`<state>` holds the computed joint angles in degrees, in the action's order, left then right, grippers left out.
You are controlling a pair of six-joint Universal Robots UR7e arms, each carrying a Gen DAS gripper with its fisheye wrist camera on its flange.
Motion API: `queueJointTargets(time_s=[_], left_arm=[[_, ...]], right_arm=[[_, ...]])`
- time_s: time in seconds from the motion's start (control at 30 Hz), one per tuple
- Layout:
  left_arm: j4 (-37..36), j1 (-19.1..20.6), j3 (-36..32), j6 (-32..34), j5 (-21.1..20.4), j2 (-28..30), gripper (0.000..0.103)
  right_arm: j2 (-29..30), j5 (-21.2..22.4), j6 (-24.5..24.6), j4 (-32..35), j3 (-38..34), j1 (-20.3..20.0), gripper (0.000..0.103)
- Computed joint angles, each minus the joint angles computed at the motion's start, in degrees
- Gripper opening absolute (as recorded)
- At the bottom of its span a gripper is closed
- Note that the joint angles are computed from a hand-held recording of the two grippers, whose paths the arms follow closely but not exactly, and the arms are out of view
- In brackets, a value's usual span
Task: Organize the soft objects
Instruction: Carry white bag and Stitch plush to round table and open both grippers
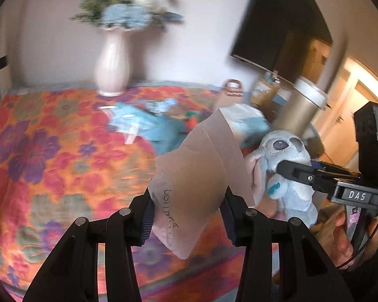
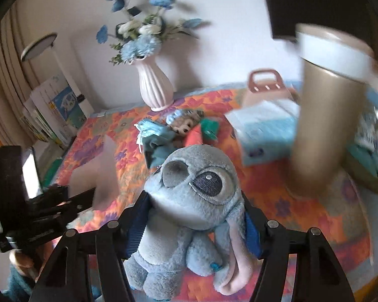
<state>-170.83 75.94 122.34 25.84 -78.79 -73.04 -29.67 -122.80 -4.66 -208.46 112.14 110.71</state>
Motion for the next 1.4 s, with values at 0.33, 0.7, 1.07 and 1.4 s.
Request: queueJointTargets(time_s=[0.33, 0.7, 1.07, 1.4], left_arm=[[3.29, -10.43, 1.84, 1.17, -3.73, 5.97, 0.043], [-0.66, -20.47, 0.80, -0.21, -5.46, 15.08, 0.043], [-7.60, -25.59, -5.86, -13.26, -0.26, 23.28, 0.043], [-19.08, -30.10, -9.03, -12.71, 12.87, 33.09, 0.074]], right_arm=[[-14.30, -3.42, 4.82, -7.90, 17.43, -2.65, 0.064], [-24.02, -5.47, 2.94, -21.70, 27.21, -7.52, 0.064], [-29.14, -0.29, -0.17, -26.94, 23.09, -11.89, 0.065], [-26.97, -3.10, -2.27, -20.26, 11.90, -14.94, 0.080]])
